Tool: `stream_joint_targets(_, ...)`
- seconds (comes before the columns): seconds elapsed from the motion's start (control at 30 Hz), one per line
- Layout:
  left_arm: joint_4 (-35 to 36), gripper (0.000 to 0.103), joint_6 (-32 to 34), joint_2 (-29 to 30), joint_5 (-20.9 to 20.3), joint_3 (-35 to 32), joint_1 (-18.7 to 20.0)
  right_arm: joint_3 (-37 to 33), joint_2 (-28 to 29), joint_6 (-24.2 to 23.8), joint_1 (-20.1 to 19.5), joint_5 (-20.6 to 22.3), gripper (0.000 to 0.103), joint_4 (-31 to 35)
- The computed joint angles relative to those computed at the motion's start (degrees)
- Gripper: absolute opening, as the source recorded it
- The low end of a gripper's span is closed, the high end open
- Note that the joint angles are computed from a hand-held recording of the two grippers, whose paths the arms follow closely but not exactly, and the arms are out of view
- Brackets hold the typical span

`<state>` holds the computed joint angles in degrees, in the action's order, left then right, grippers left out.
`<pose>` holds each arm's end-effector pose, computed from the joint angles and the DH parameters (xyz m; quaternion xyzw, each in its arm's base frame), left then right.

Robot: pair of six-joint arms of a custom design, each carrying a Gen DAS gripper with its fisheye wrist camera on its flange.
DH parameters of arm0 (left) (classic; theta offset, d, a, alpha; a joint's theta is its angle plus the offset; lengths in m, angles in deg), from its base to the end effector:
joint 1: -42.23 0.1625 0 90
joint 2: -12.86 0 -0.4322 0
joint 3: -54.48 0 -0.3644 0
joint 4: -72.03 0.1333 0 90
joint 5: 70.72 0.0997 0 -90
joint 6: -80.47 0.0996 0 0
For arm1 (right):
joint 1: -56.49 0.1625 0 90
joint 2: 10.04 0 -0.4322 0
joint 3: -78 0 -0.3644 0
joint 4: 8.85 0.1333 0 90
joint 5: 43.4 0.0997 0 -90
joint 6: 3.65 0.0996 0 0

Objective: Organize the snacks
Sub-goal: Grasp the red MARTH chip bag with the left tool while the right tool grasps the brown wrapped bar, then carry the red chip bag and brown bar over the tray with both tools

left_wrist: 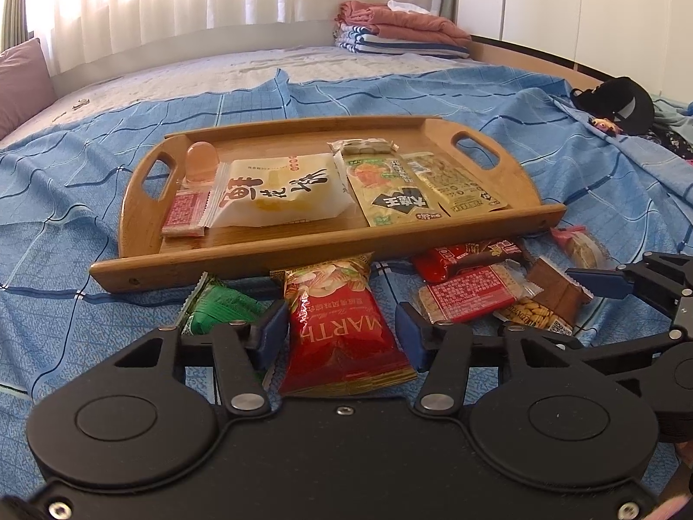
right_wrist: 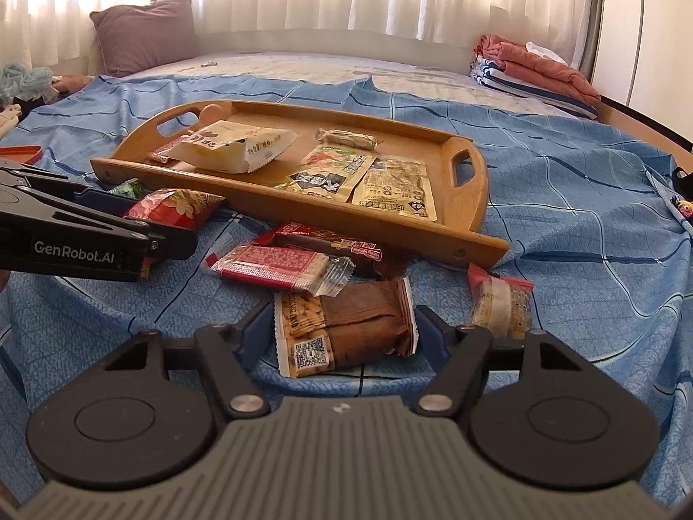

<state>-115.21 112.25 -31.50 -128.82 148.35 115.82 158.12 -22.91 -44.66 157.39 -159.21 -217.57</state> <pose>-0.0124 -0.7003 0.2044 0.2575 0.8481 -0.3519 0.3011 0.2196 -0.6650 -0.0551 0.2971 -0.8319 0.3565 0.3042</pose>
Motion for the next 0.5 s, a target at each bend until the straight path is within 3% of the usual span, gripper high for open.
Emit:
stream_joint_targets(0.17, 0.8, 0.043, -0.5, -0.5, -0.2, 0.3, -0.2, 0.5, -0.4, 2.5, 0.5, -0.4, 0.065, 0.0)
stream_joint_targets(0.5, -0.5, 0.042, 0.5, -3.3, -1.1, 3.4, -0.8, 1.3, -0.6, 2.8, 2.3, -2.8, 0.058, -1.7)
